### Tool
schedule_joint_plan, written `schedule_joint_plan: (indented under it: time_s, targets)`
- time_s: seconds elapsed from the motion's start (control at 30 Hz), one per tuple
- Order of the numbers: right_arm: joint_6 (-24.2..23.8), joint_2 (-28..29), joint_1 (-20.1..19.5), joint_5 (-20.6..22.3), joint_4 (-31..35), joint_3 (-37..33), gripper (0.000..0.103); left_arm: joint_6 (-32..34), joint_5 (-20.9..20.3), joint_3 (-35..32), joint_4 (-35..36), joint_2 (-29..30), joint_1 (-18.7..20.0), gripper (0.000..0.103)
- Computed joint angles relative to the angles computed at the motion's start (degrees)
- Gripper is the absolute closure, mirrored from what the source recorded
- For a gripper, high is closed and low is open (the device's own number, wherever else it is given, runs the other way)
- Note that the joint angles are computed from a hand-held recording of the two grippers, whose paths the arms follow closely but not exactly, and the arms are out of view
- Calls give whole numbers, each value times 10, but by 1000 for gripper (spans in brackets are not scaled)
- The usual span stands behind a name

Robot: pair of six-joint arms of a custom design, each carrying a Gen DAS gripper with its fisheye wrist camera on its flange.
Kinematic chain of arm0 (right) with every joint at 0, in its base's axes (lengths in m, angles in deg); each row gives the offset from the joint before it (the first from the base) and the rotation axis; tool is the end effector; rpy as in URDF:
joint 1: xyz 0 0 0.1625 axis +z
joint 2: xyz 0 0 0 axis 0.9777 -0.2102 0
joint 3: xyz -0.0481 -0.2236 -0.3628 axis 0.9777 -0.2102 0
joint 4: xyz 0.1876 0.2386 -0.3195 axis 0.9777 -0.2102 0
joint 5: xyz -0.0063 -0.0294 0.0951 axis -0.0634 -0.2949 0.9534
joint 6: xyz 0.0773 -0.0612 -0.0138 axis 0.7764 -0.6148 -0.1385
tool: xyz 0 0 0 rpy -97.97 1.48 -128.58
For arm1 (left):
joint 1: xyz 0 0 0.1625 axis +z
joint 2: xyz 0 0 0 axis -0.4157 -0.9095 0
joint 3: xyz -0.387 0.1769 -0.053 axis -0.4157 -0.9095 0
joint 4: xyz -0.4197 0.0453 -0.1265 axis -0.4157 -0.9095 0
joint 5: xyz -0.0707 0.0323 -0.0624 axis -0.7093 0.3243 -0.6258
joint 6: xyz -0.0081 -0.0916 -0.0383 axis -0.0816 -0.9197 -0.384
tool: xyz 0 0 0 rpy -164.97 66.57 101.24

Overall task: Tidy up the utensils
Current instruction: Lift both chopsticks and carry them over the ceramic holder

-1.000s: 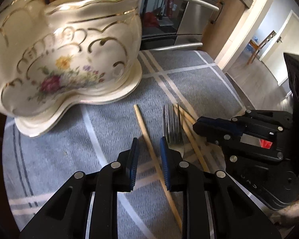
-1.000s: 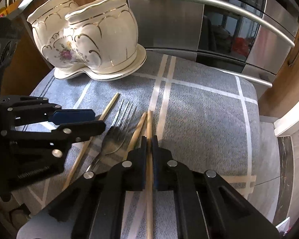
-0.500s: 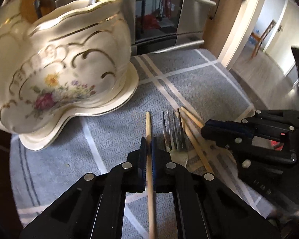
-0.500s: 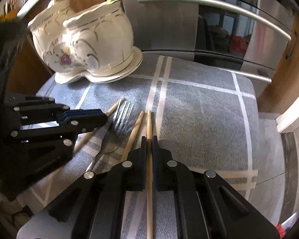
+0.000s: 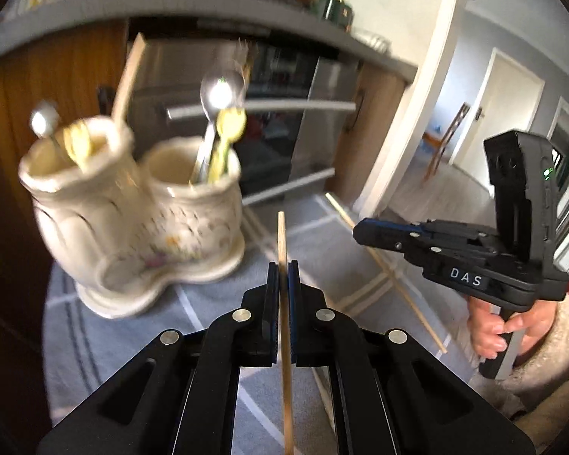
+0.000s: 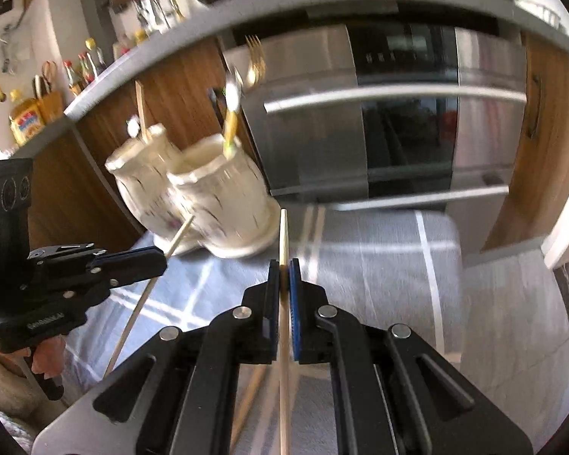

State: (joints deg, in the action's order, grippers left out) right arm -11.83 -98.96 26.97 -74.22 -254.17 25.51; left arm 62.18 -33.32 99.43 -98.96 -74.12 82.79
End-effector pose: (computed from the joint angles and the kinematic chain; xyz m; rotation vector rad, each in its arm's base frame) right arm 0.2863 -0.6384 0.0821 0.8555 -2.5838 0.9600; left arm -0.1682 -0.6109 0.2560 0.8186 2.5062 -0.9187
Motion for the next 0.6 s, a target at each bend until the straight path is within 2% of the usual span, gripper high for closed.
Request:
schedule_joint_plan:
  time_s: [0.2, 0.33, 0.43, 0.6]
  targets:
    - [-6, 18, 25, 33, -34, -39, 98, 30, -19, -11, -86, -17, -1, 98]
    - [-2, 46, 40, 57, -58, -90, 98, 61, -24, -48, -139, -7, 7, 98]
    - [22, 72, 45, 76, -60, -139, 98, 72, -24, -75, -162, -5, 13, 98]
    - [30, 123, 56, 89, -90, -217, 98, 97, -39, -126, -212, 15, 25, 98]
